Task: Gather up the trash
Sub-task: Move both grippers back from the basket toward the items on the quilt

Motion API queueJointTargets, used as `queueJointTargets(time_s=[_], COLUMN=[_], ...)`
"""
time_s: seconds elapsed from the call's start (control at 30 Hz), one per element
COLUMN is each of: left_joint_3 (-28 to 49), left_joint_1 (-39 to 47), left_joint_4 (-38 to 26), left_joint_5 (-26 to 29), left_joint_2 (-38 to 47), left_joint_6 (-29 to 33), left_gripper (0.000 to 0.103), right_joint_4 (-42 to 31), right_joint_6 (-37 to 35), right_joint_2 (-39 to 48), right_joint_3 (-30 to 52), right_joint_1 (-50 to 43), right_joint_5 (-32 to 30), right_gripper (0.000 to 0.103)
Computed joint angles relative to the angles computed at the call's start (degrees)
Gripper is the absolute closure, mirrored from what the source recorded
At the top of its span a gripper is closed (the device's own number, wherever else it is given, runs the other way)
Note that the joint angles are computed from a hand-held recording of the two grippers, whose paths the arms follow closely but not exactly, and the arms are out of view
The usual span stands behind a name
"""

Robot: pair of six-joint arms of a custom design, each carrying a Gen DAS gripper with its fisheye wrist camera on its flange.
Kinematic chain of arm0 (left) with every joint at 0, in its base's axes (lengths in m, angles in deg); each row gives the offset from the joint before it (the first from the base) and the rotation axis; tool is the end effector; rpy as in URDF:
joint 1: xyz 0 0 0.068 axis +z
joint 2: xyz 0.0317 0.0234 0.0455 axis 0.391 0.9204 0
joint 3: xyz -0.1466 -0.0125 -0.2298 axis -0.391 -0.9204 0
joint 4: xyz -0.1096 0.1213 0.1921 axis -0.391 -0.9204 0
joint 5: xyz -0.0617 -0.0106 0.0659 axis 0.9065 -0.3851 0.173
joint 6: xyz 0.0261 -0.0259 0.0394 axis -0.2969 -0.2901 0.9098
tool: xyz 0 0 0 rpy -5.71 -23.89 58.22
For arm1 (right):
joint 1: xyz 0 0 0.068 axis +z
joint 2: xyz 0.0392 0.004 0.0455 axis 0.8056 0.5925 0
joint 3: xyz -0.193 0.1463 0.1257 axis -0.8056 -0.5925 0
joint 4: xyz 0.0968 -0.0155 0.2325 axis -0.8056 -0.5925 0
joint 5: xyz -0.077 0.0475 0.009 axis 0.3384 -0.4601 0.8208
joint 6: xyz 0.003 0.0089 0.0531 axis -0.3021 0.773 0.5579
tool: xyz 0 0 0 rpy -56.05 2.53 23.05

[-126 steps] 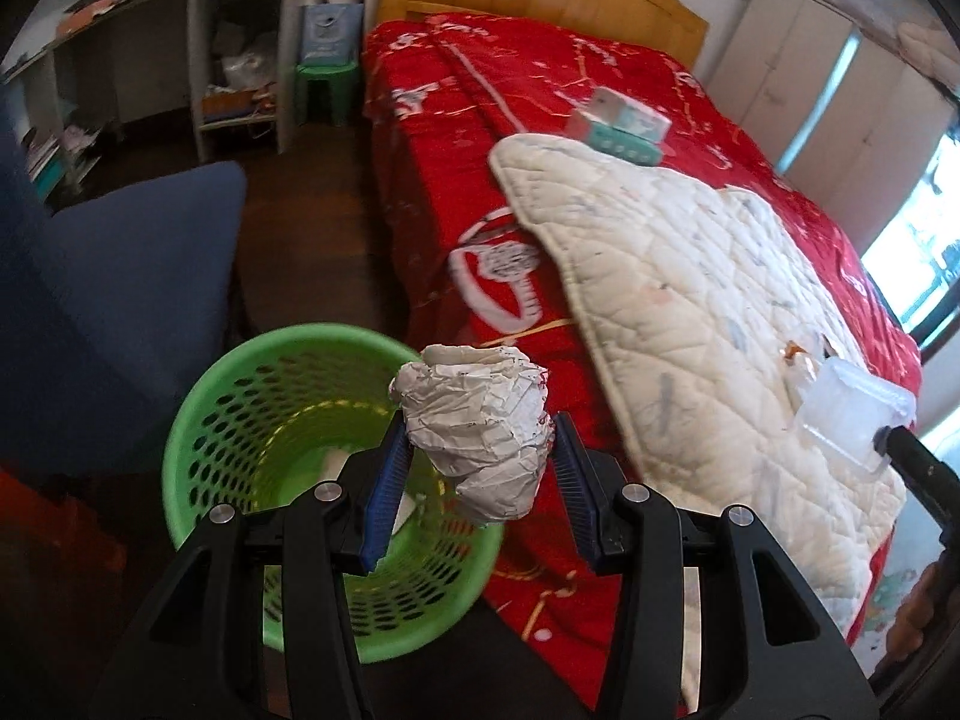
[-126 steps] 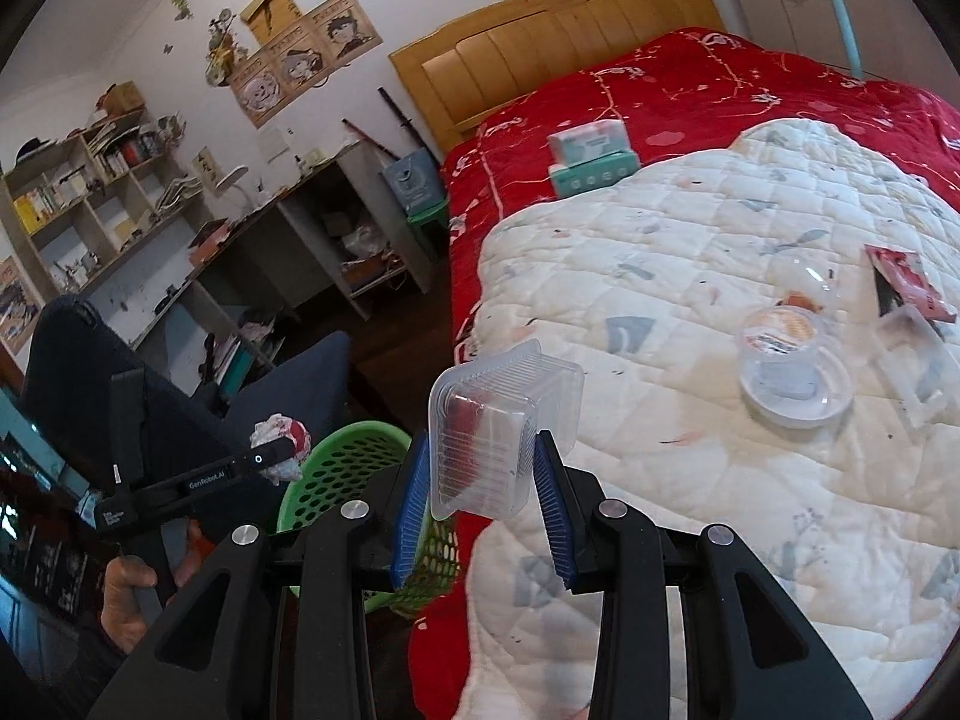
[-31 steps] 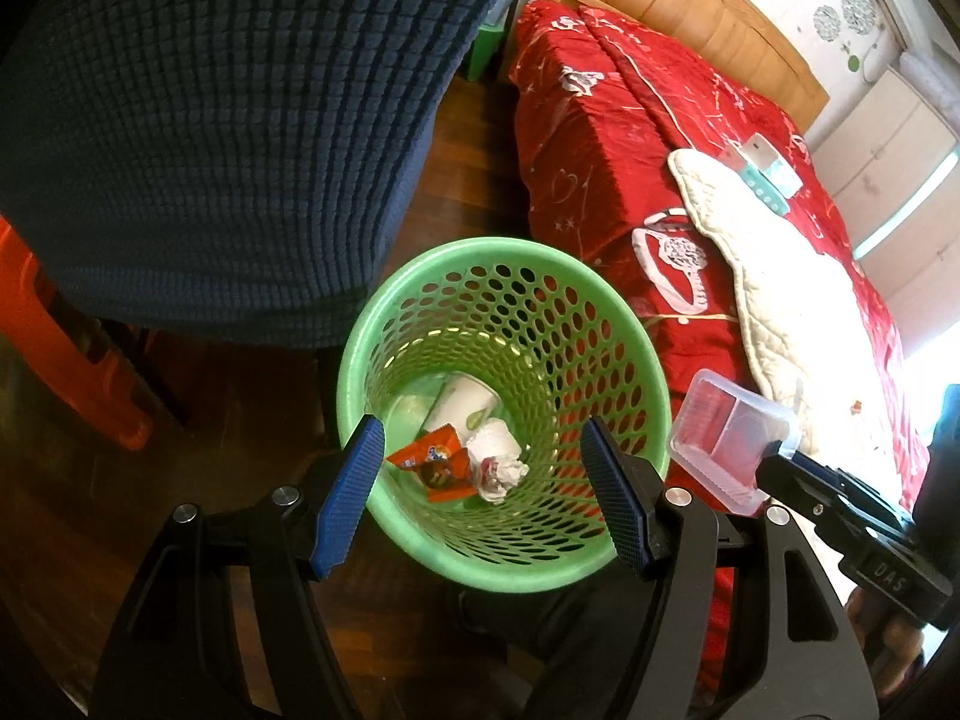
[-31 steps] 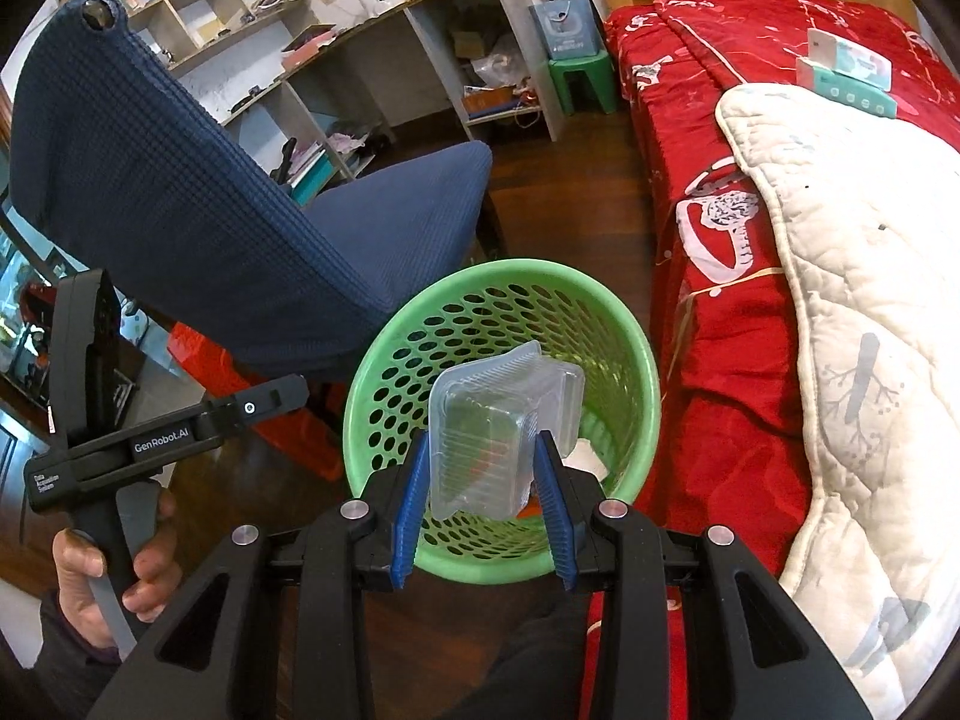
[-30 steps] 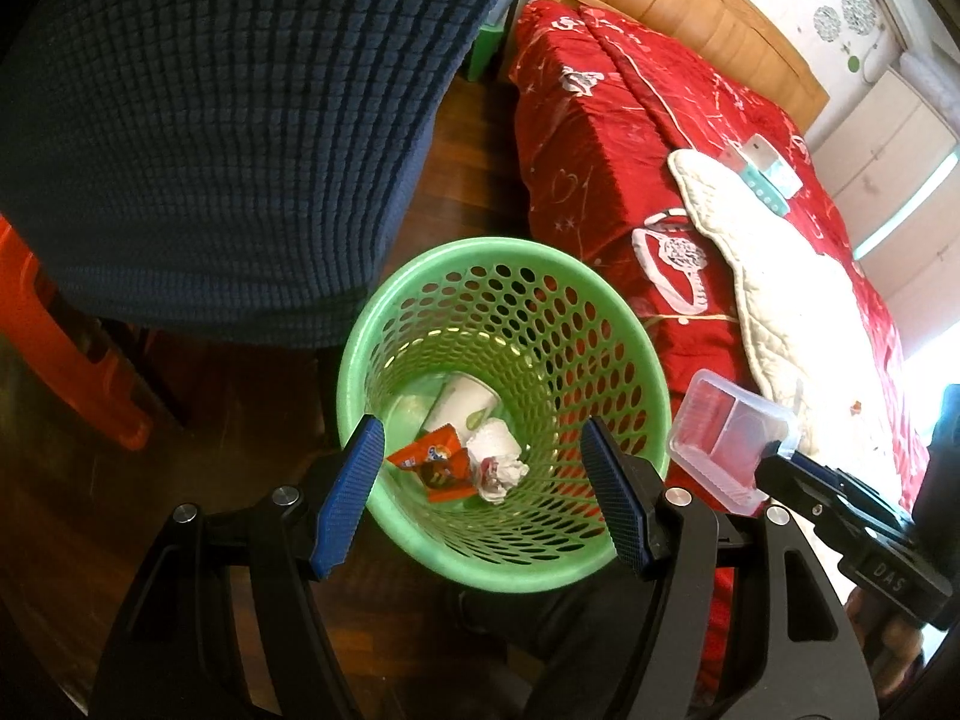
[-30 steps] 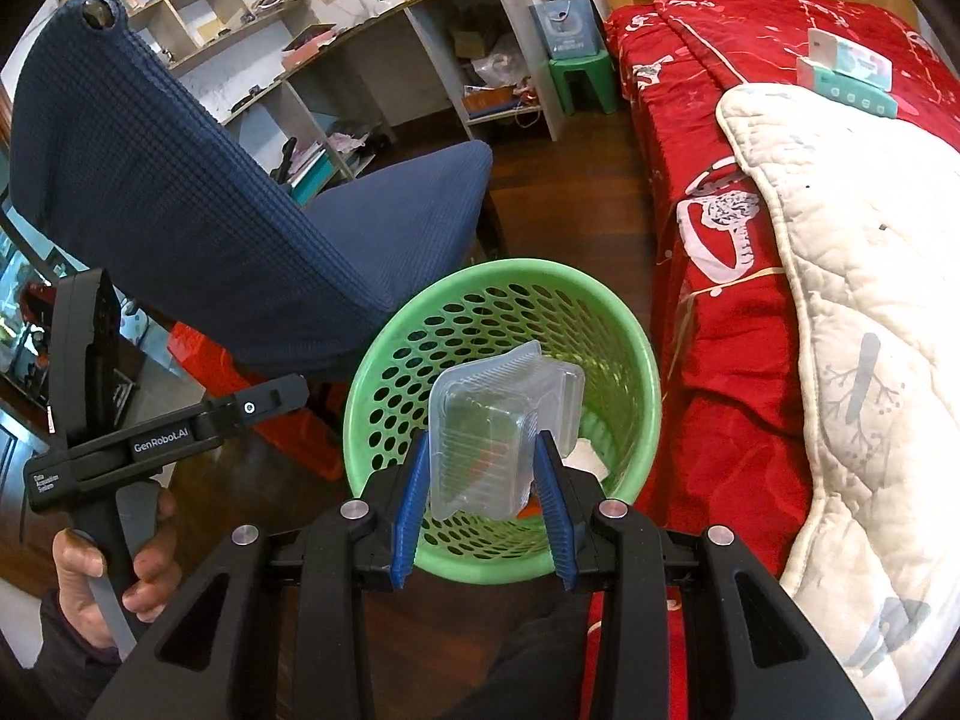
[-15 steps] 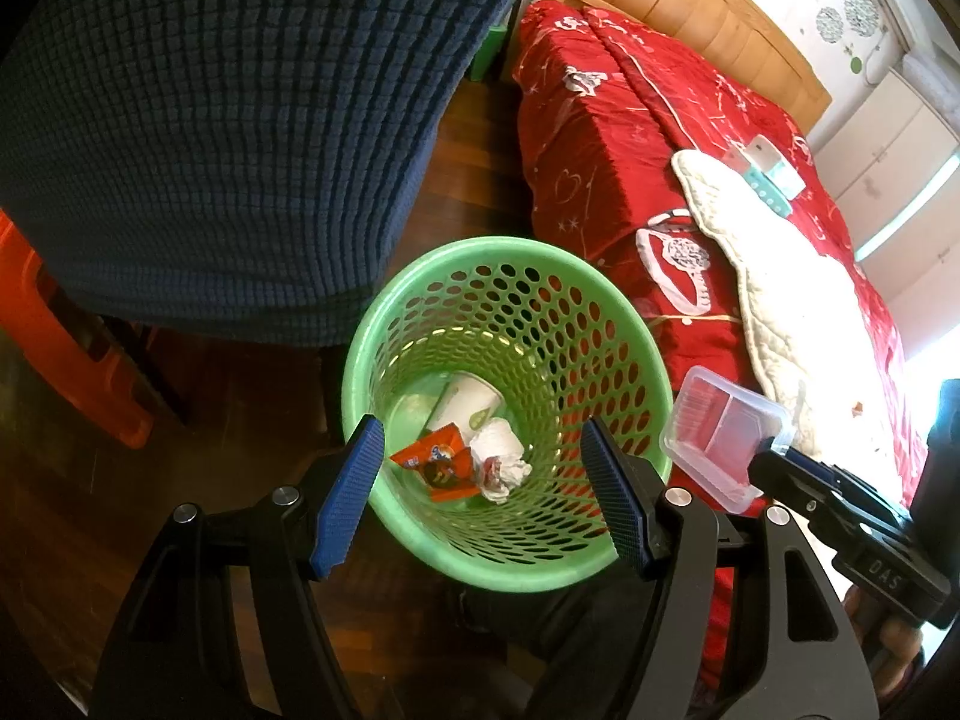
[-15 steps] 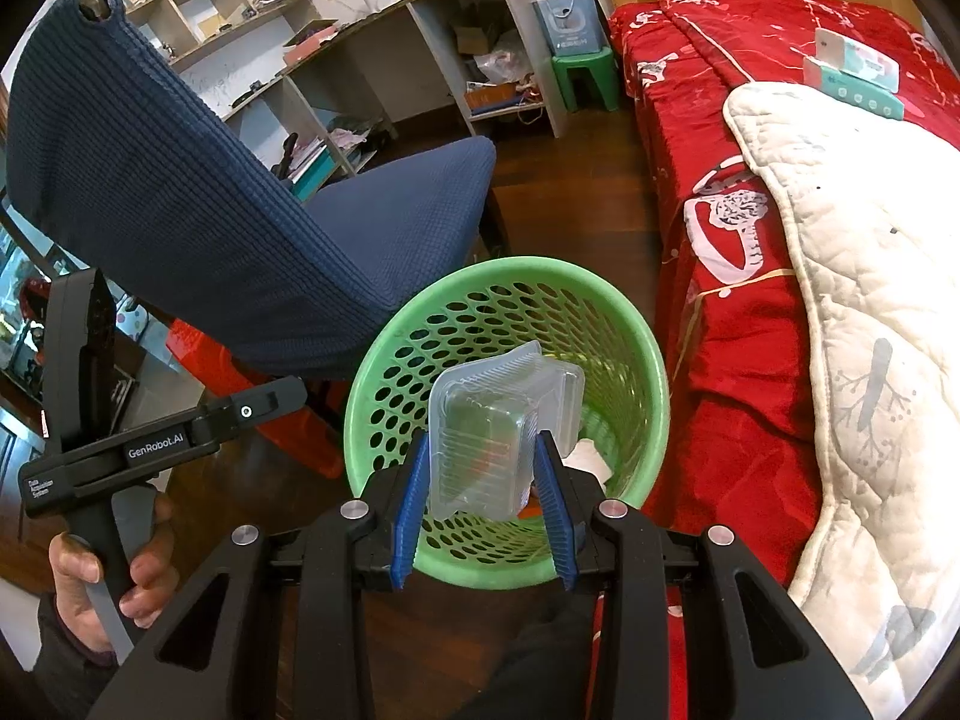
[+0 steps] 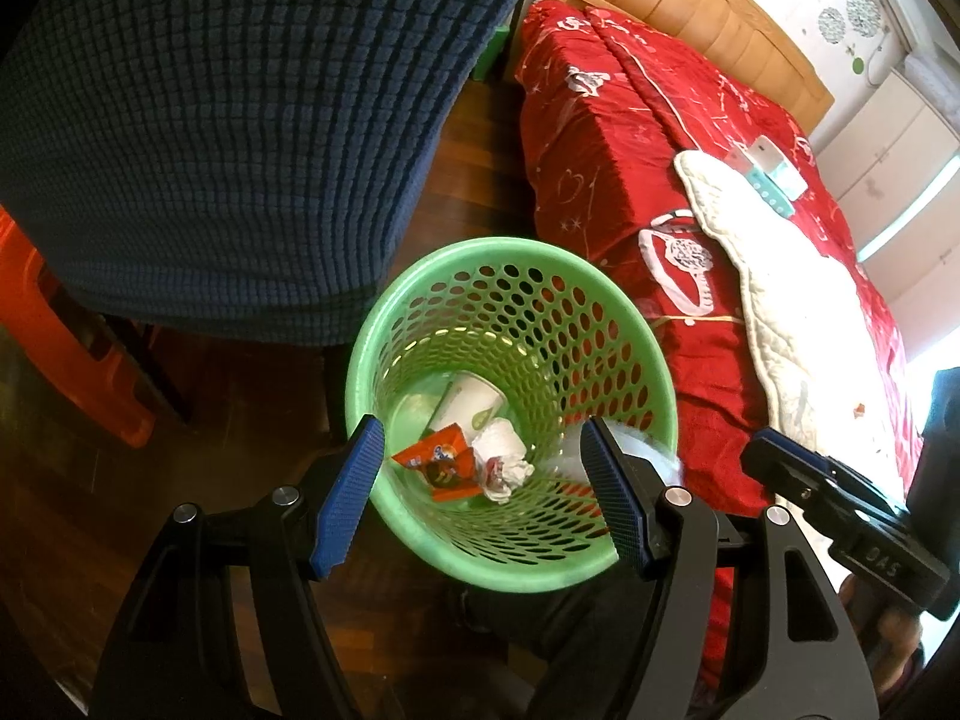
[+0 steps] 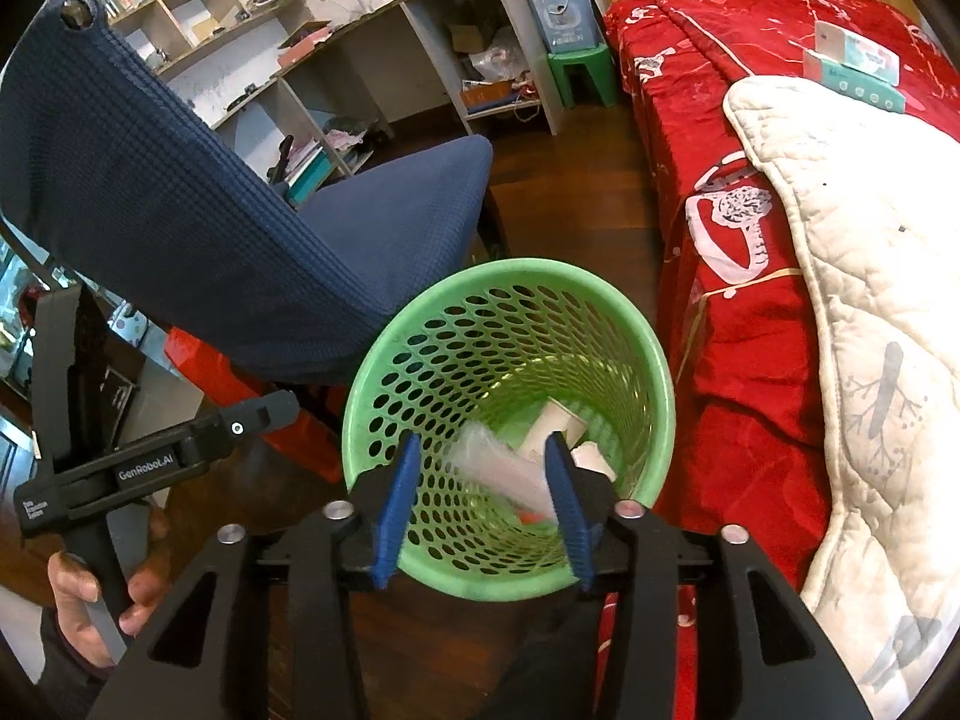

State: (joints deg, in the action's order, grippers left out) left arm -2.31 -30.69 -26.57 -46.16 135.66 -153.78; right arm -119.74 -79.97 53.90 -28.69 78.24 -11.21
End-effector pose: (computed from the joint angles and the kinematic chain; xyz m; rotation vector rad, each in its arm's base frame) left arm 0.1518 -0.1825 0.2290 -0.6101 2.4991 -0.2947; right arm 0.2506 0.1304 0.2464 -0.6086 2.5319 0.7183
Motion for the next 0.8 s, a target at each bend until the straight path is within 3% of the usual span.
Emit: queueJointTargets(time_s=[0.17, 0.47, 0.8], left_joint_3=[1.4, 8.08, 20.05], left_joint_1=[-0.68, -2.15, -3.96], left_joint_4=[-0.64, -1.63, -1.52], left_joint_5=[-0.51, -1.03, -0.48], left_joint_2=[0.96, 5.89, 15.48], left_joint_6=[0.03, 2.53, 7.43], left_gripper=[0.036, 0.036, 0.036], right_joint_4=[-1.31, -5.87, -13.96], right_joint_6=[-1.78, -6.61, -16.86], right_joint_2=[-2.39, -7.88, -12.75], right_joint_3=[-0.72, -1.54, -0.91], right_joint_1=[-2.06, -11.87, -29.82], right_joint_5=[-0.15, -2.38, -6.95], right_gripper=[0.059, 0.05, 0.044])
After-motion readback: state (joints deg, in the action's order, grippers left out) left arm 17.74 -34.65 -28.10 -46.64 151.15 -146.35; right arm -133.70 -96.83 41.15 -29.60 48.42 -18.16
